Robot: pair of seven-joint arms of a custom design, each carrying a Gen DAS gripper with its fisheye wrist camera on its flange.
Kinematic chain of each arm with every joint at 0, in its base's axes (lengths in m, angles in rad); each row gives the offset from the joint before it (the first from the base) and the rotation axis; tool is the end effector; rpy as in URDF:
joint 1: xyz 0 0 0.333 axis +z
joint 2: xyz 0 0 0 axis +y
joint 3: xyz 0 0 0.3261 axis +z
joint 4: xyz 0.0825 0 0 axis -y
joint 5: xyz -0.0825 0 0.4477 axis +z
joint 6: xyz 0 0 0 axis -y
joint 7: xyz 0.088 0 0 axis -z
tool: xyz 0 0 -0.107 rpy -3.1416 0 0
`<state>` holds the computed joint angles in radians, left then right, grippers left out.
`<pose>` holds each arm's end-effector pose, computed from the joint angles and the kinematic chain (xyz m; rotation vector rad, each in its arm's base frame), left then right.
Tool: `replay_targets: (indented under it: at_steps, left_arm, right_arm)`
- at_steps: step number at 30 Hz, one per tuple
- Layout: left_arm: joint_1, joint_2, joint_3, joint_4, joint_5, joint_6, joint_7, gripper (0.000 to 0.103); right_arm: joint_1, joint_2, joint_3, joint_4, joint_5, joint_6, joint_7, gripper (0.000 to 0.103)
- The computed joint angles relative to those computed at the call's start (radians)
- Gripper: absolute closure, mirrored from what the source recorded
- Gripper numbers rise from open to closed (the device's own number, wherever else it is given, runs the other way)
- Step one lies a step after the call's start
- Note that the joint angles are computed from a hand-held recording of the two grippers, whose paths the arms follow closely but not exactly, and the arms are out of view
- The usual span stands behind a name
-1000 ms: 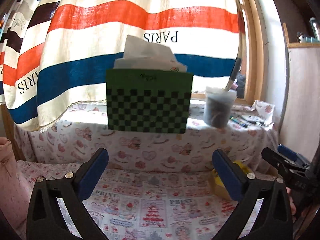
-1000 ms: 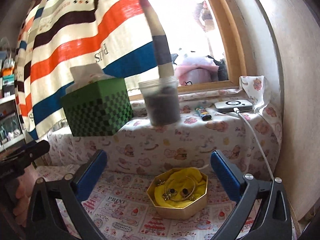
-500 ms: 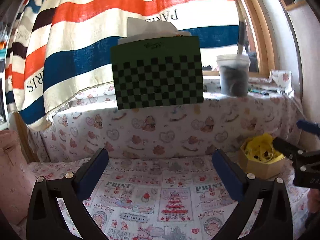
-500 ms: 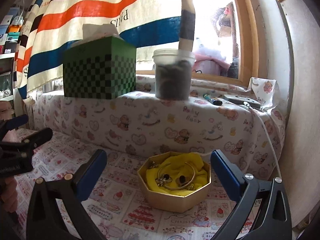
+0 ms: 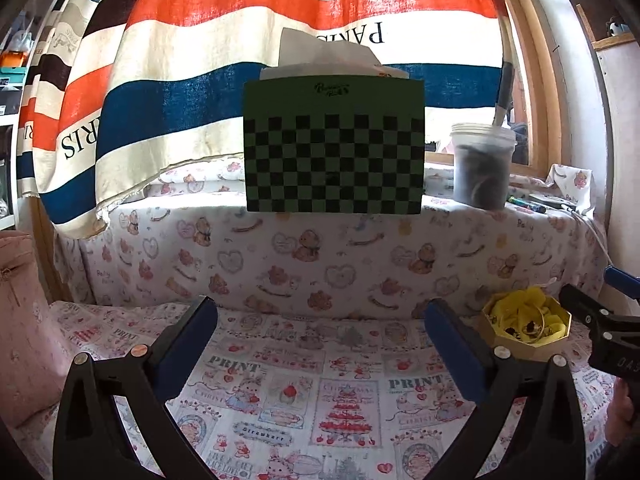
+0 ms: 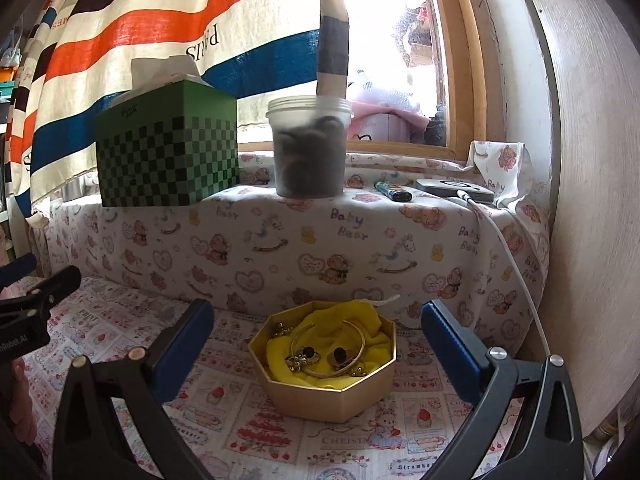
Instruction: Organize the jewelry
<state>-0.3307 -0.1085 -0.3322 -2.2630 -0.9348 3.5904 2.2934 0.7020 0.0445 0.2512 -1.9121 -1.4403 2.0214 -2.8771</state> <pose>0.4974 -0.2670 0.5186 -1.2525 1.6340 -1.2479 0.4286 0.5005 0.5090 -1.3026 1.5957 -1.2250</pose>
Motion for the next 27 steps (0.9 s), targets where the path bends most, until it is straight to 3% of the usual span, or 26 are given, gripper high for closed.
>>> replay_targets:
  at_steps: [10,18,22,25,27]
  left_arm:
    - [-0.005,-0.012,0.006,-0.023,0.048,0.033,-0.046,0.0]
    - [0.01,-0.022,0.0,-0.021,0.058,-0.053,-0.038,0.0]
    - [0.025,-0.02,-0.018,-0.016,0.036,-0.053,-0.02,0.0]
    - [0.037,-0.014,-0.048,0.006,-0.08,-0.039,0.087,0.0]
    - [0.023,-0.019,-0.032,-0.002,-0.063,-0.039,0.071,0.0]
  right_arm:
    - [-0.002,-0.006,0.002,-0.006,0.0,-0.008,0.016,0.0]
    - [0.009,0.004,0.005,0.005,-0.002,-0.037,0.003,0.0]
    - [0.006,-0.003,0.002,-0.001,0.008,-0.023,0.009,0.0]
    - [0.003,-0.007,0.002,-0.005,0.012,-0.014,0.013,0.0]
    - [0.003,-0.005,0.003,-0.003,0.012,-0.016,0.012,0.0]
